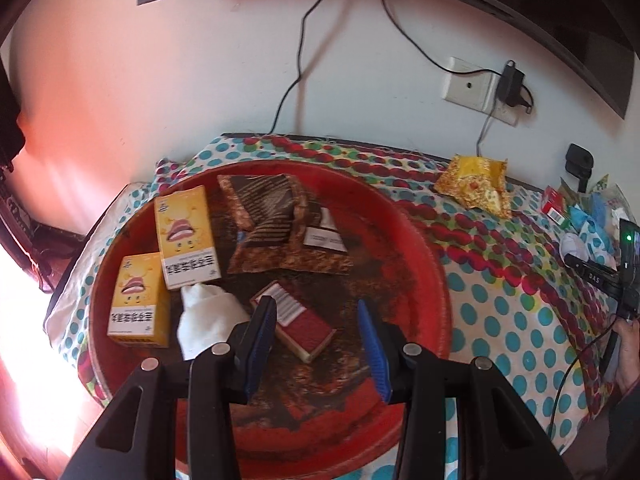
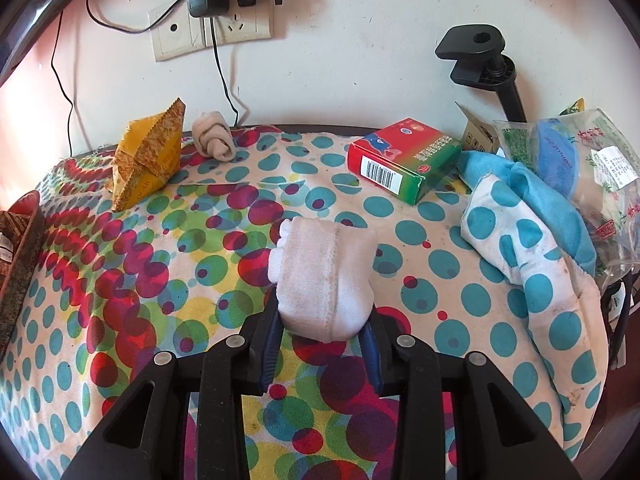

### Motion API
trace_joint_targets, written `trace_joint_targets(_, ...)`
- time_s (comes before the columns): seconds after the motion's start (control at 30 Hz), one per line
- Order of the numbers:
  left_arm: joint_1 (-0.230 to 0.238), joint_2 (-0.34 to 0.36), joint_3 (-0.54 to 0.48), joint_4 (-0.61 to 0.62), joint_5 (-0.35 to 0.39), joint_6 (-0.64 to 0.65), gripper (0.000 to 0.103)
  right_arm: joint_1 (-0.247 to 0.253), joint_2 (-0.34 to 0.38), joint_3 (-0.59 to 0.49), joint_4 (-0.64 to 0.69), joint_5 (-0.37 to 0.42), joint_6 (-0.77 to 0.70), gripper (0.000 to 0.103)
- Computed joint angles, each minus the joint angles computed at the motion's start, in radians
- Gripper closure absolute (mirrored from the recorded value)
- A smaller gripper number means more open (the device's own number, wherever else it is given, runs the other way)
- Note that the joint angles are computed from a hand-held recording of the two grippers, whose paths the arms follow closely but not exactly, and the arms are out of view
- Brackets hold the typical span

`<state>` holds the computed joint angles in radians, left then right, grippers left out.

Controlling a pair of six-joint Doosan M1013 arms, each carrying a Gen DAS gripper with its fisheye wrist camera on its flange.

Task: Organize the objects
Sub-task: 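Lower the white sock into the red tray and open the left tool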

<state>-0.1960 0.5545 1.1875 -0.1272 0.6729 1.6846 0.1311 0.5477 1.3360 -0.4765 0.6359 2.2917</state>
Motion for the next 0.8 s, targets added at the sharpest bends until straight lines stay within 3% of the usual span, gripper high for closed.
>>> trace_joint_targets(0.17,-0.039,-0.008,0.031,0.002,-0.07,0.021,0.06,0.003,-0.002,0.008,-0.036,-0.019,0.025,0.071)
trace_joint_targets(0.37,-0.055,-0.021,0.072,0.039,-0.172,-0.047,0.06,0.004,-0.005,0.013,-0.063,-0.026,0.061,0.072)
trace_joint_targets(0.57,-0.051,-0.02,0.082,0.17,-0.182,-0.157,0.06,0.018,0.005,-0.007,-0.09,0.026,0.07,0.072)
trace_joint_targets(0.8,-0.041,-0.01,0.083,0.178,-0.183,-0.158,0.06,0.027,0.013,-0.018,-0.156,0.079,0.128,0.072)
